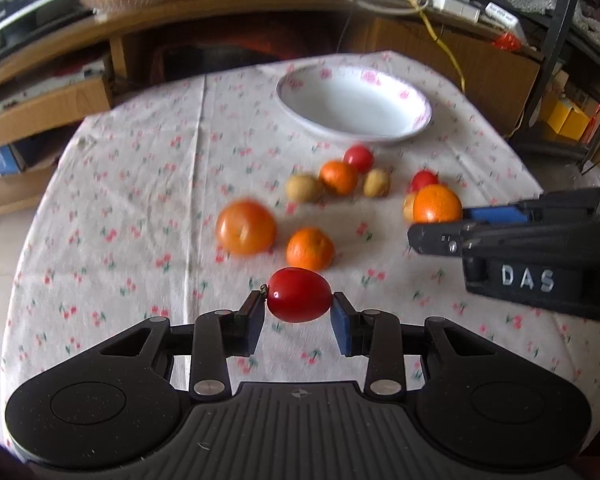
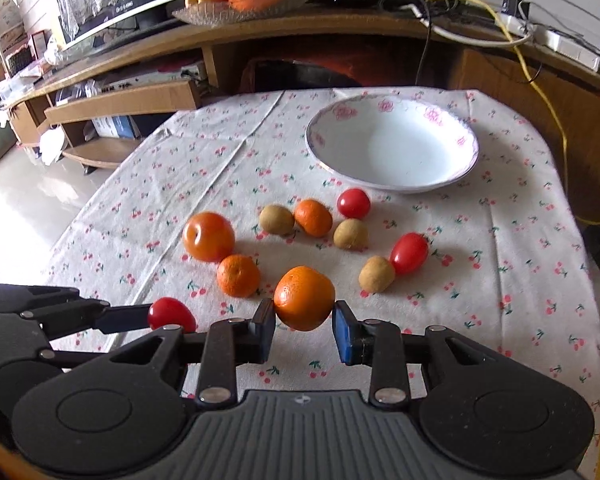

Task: Organize fruits
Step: 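Carry the red tomato in the left tool while the right tool carries the orange over the bowl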

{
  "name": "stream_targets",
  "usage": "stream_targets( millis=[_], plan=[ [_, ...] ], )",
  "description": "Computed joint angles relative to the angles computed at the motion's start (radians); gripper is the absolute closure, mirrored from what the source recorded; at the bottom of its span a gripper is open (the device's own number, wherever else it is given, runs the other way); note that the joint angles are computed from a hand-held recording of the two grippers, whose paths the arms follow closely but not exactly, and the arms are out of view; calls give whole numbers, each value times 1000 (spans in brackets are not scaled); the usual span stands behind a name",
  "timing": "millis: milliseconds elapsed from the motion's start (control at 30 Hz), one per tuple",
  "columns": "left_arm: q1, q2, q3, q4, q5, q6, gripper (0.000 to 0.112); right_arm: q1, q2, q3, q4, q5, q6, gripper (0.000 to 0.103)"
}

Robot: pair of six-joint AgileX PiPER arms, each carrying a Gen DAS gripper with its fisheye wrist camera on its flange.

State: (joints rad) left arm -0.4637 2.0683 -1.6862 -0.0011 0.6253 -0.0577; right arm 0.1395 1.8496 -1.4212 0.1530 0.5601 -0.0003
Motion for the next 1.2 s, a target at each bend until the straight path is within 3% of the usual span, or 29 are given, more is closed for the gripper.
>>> stream_targets(
  millis=[200,433,733,1000,1200],
  plan=[
    [6,47,-85,-33,3,45,68,-15,-24,4,-30,-2,39,72],
    [95,74,-100,-165,5,120,68,-41,4,-25,-41,10,75,72],
    [80,99,-161,-201,22,168,68,-28,58,-89,-15,34,55,72],
    [66,179,-323,-182,81,164,68,-54,92,-153,-33,51,68,72],
    [51,284,-550,-156,170,167,68,-81,134,-246,-19,85,47,72]
  ],
)
